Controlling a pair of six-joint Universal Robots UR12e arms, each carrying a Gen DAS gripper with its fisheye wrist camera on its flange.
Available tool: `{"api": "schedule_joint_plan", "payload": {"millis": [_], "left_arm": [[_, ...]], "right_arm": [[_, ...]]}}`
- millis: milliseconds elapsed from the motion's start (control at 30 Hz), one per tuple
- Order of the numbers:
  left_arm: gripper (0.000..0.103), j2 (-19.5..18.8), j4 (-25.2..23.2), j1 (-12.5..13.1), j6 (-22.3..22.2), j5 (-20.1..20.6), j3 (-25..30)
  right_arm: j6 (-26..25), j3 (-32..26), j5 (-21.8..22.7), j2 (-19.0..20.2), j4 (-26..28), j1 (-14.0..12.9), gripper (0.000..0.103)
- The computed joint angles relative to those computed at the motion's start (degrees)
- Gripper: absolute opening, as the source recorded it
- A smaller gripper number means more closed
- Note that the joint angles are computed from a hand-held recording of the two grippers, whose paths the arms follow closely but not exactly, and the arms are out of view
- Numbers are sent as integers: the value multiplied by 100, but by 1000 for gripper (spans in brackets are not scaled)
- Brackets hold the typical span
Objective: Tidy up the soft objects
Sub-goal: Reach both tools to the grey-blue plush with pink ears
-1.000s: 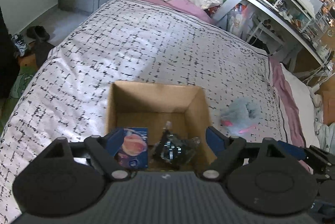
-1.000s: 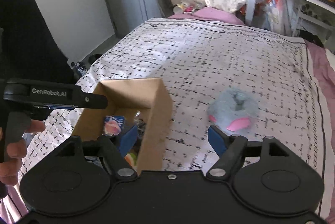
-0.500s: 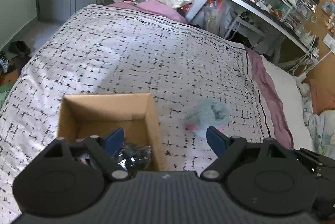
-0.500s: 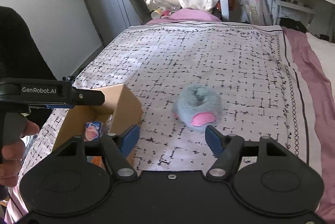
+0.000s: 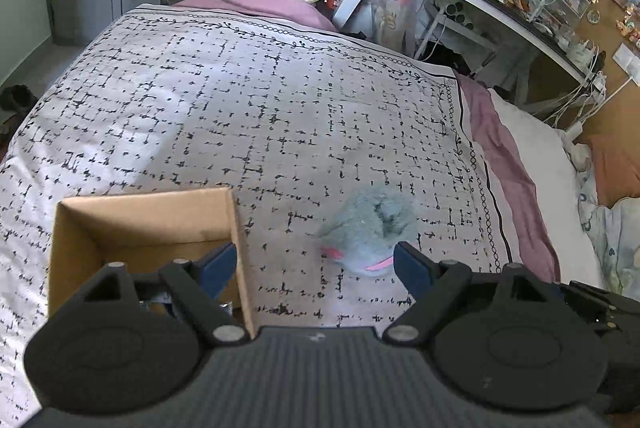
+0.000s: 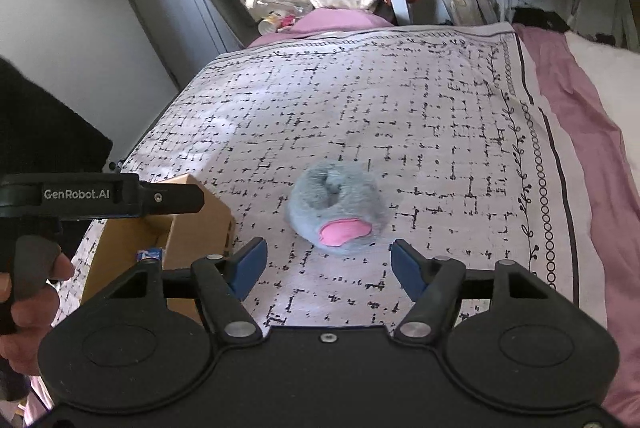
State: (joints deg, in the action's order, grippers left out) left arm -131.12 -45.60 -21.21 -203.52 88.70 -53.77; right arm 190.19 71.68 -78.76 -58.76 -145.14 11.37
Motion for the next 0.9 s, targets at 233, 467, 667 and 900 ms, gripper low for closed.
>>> {"api": "schedule_joint_plan", "payload": {"millis": [233, 467, 667, 900], "left_arm": [[80, -291, -194, -12, -32, -46, 439], [74, -632, -485, -7, -7, -167, 964], [64, -927, -759, 4, -22, -303, 1402], [59, -1194, -1032, 37, -130, -471, 1778]], "right_arm": [[150, -187, 88, 157, 139, -81, 65], [297, -459, 147, 364, 302, -137, 59], [481, -717, 308, 566, 492, -176, 54], [704, -990, 485, 783, 757, -184, 51]]}}
